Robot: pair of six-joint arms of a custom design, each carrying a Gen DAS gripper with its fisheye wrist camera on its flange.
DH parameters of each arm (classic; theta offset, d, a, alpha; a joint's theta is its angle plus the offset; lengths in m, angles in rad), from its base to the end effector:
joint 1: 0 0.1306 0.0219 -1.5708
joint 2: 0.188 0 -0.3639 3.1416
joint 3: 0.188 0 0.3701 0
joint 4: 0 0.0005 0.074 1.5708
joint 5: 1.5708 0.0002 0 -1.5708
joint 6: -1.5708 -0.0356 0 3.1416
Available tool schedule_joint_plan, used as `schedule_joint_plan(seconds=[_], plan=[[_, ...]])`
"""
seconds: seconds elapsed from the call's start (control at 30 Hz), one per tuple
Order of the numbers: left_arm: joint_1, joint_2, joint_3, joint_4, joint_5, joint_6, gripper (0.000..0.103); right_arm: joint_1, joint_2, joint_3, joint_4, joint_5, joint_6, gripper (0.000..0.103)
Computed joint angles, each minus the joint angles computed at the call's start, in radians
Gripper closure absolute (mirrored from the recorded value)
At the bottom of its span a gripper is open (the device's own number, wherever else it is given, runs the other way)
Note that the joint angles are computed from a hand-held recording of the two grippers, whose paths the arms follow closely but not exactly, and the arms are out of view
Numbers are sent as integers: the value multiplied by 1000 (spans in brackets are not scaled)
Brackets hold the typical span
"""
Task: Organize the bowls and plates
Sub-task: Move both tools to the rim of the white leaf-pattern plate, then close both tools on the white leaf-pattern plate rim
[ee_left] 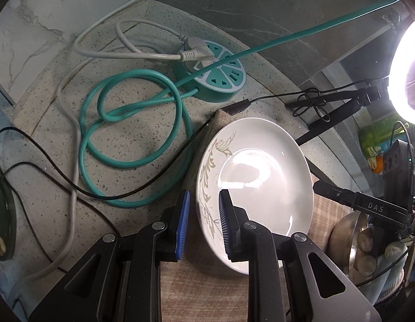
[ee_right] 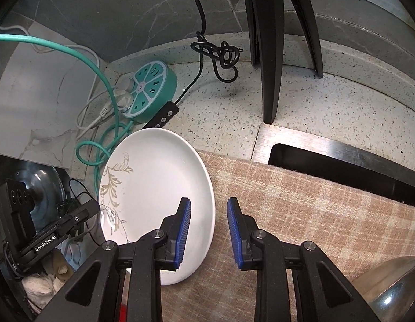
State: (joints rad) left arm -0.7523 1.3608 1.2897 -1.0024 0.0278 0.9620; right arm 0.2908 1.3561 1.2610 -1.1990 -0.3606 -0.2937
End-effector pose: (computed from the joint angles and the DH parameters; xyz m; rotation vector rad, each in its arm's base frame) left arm 0.3167 -0.2984 0.3717 -0.2815 2.7687 -0.5595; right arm 0.3891 0.1290 0.3559 -0.0698 2.9167 0.6261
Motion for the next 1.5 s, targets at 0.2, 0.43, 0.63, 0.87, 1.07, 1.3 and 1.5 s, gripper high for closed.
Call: schedule_joint_plan(seconds=[0.2,0.43,0.63,0.87,1.07,1.3,1.5], plan=[[5,14,8,3,3,-17,83,7,12,2,4,5,-2,78],[6,19,11,1,2,-32,89,2,13,-5,9,2,-3,84],[3,26,12,-1,-3,-35,92,0,16,-12,13,0,-3,91],[9,26,4,6,7,-37,94,-1,25,-17,19,-20,-11,96],[12,29,4,9,1,-36,97,-2,29,-16,20,-22,-12,99],[14,39,8,11,3,-45,97,-3,29,-18,25,-26,-20,99],[9,47,13,9,-4,-44,97,-3,26,-22,30,-27,-25,99]])
